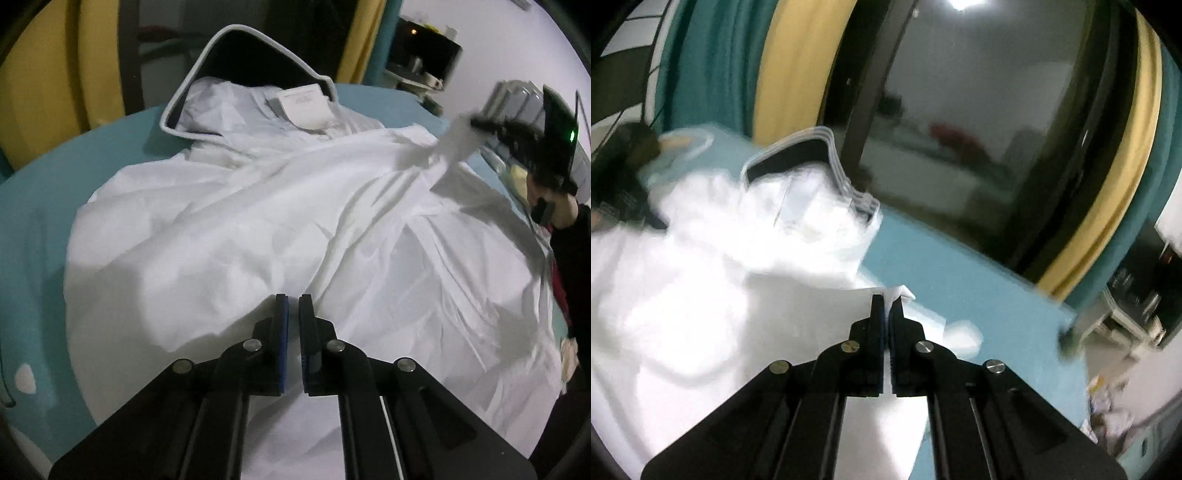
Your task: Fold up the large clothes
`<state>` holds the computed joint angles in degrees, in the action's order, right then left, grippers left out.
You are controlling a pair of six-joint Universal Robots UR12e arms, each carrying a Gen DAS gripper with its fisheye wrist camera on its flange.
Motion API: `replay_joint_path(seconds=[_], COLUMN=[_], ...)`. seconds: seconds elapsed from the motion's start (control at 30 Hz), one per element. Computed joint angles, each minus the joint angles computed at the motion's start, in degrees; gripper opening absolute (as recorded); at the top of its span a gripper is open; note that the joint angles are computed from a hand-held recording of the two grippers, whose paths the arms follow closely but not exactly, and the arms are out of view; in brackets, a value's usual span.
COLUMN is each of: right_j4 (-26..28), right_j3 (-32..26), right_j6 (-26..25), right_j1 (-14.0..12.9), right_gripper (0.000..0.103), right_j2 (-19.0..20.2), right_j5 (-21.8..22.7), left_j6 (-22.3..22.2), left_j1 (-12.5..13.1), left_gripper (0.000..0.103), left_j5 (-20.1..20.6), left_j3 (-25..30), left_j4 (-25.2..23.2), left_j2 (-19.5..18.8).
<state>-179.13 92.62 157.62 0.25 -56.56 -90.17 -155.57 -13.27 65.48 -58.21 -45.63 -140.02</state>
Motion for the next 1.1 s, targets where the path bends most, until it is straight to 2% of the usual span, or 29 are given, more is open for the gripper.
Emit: replay_joint_path(seconds=[0.1, 0.17, 0.23, 0.27, 0.33, 0.4, 0.5, 0.53, 0.57, 0.63, 0.7, 0.83, 0.9, 0.93, 1.0, 1.03, 1.07, 1.1], right_j4=[4.44, 9.20, 13.96, 16.12, 15.65, 16.08, 13.41, 12.92, 12.55, 12.73, 14.79, 20.40, 21.23, 21.47, 20.33, 19.93, 19.69, 19.64], right_j3=[4.29, 6.14, 7.20, 7.57, 8.62, 9.12, 9.35, 9.02, 8.45, 7.04, 5.10, 2.37, 1.49, 1.10, 0.34, -0.07, -0.48, -1.07], right_j6=[-0.09, 0.37, 0.61, 1.14, 2.64, 5.06, 9.46, 10.85, 12.24, 15.16, 16.55, 13.97, 13.48, 13.92, 15.45, 15.87, 15.99, 15.87], right_j1=[-0.49, -0.72, -1.07, -1.22, -1.73, -3.02, -4.49, -4.97, -5.30, -5.59, -5.39, -4.61, -4.03, -3.97, -4.01, -3.98, -3.90, -3.75], right_gripper=[0.003, 0.005, 0.010, 0.017, 0.028, 0.045, 0.055, 0.055, 0.055, 0.055, 0.055, 0.052, 0.026, 0.022, 0.007, 0.007, 0.006, 0.005], right_j2=[-2.75, -4.49, -5.74, -6.19, -6.68, -7.51, -7.76, -7.60, -7.21, -6.29, -5.13, -3.17, -2.62, -2.53, -2.27, -2.10, -2.10, -1.88], right_j5=[1.06, 1.63, 1.85, 1.46, 2.08, 6.07, 10.51, 12.44, 13.74, 14.38, 13.65, 14.35, 12.91, 12.55, 12.50, 12.29, 11.83, 11.29], left_j6=[1.33, 1.91, 3.06, 4.18, 4.66, 4.02, 1.53, 0.62, -0.16, -1.52, -1.30, -1.09, -2.19, -2.65, -2.93, -2.81, -2.18, -1.23], left_j1=[0.21, 0.19, 0.24, 0.40, 0.76, 1.13, 1.59, 1.58, 1.58, 1.36, 0.98, 0.73, 0.35, 0.36, 0.70, 0.88, 0.82, 0.79], left_gripper=[0.006, 0.006, 0.006, 0.006, 0.006, 0.007, 0.008, 0.015, 0.030, 0.050, 0.050, 0.051, 0.051, 0.051, 0.050, 0.045, 0.022, 0.008], left_j5=[-1.35, -1.26, -1.23, -1.77, -1.82, -1.23, 0.94, 2.19, 3.57, 7.45, 11.23, 13.57, 16.85, 17.26, 15.77, 14.55, 13.93, 13.66], left_j3=[-0.84, -1.68, -1.98, -2.08, -2.25, -1.97, -0.01, 1.22, 2.35, 4.22, 6.22, 11.47, 14.14, 15.00, 17.20, 17.19, 17.97, 18.02], left_j4=[-2.08, -2.45, -3.21, -4.29, -3.83, -2.57, -0.17, 0.34, 0.91, 2.83, 3.68, 0.51, -0.68, -0.97, -2.79, -2.22, -2.10, -1.60], left_j2=[0.79, 1.39, 1.81, 2.10, 2.35, 2.37, 1.35, 0.66, 0.03, -1.16, -2.41, -5.53, -7.23, -7.83, -9.18, -9.28, -9.86, -9.96])
